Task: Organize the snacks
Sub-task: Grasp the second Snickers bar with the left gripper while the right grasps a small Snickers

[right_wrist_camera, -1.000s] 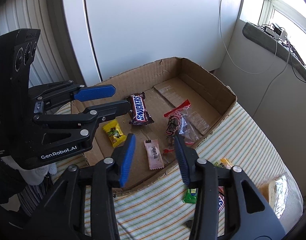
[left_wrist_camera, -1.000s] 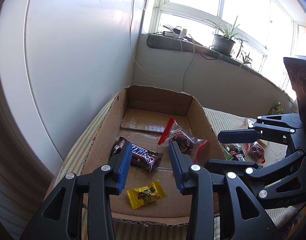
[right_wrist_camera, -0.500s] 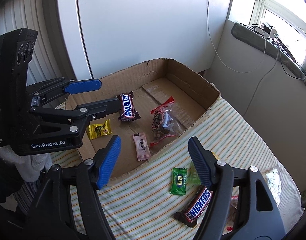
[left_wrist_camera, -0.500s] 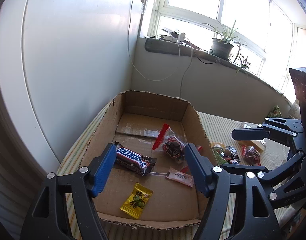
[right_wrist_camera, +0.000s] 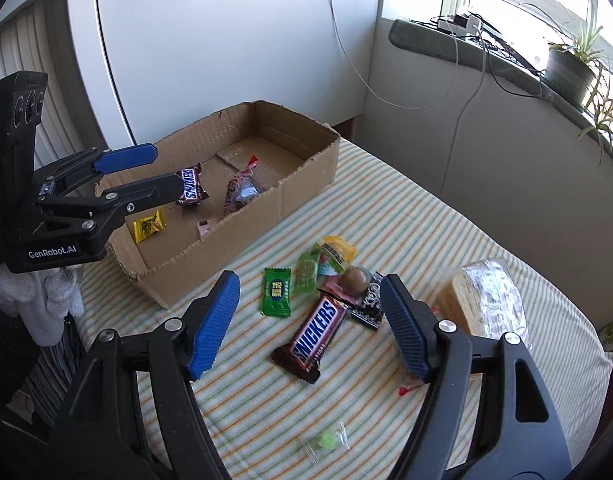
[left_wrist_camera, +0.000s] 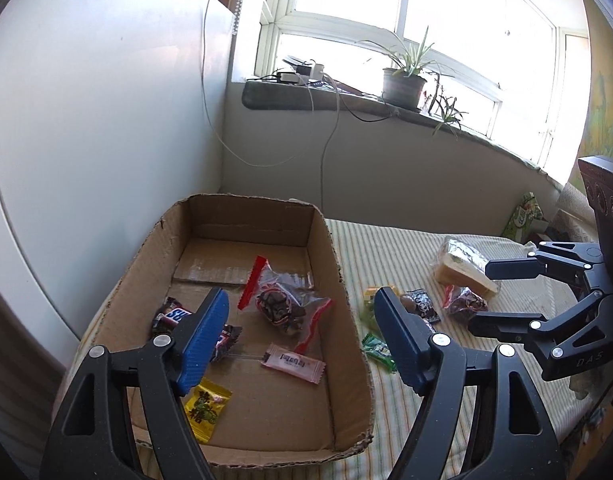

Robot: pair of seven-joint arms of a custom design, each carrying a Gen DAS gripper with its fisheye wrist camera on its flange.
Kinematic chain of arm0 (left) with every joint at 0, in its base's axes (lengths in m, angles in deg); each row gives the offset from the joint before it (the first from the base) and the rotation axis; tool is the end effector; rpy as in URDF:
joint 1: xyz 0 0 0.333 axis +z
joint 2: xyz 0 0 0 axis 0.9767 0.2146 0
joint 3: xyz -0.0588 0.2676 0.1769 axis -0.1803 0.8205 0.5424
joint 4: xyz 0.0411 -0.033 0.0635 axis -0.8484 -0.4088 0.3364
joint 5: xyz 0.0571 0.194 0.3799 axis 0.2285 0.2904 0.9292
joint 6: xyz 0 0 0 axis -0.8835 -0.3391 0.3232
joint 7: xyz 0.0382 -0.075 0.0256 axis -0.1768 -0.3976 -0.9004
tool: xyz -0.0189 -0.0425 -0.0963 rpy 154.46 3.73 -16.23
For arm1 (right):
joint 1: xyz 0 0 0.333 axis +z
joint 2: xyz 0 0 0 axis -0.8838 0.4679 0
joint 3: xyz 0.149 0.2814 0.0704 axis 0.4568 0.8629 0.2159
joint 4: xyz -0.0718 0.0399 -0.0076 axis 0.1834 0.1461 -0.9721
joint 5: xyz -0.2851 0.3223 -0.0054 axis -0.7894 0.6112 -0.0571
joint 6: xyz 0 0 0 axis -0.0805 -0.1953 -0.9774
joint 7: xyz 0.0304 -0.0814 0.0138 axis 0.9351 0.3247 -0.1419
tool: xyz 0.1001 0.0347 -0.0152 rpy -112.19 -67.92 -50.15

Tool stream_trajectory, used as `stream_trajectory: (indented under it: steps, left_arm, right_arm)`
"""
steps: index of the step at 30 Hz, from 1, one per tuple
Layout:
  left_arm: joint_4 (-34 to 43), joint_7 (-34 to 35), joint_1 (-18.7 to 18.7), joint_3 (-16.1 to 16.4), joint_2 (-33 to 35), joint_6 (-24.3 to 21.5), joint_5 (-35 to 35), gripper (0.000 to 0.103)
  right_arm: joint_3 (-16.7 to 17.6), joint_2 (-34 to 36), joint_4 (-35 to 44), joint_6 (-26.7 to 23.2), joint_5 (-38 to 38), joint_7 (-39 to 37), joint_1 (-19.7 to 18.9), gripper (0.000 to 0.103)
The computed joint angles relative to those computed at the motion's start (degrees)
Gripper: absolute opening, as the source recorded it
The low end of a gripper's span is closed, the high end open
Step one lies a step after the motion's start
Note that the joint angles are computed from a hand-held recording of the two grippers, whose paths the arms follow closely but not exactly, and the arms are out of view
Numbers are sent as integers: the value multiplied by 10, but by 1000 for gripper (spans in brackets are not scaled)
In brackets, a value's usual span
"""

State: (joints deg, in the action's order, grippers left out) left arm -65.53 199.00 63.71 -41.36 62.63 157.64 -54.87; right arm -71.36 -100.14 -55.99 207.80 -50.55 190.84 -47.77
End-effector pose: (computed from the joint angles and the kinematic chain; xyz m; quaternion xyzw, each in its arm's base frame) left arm 0.5847 -0.2963 0.5059 -0.3875 0.7874 -0.4623 0.1273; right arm 0.4388 0.2492 0.5210 -0.6963 0.6261 -0.2570 0.2391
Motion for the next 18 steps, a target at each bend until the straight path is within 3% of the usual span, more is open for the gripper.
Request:
stream_trajectory:
  steps: [13,18]
  left_arm:
    - [-4,26,-23,-8,-9,-25,5,75]
    - [-7,22,-34,-10,-10,-40,26,69]
  right_arm:
    - [4,-107,-96,-41,42,27,0,75]
    - [11,-128,-122,-45,59,42,6,75]
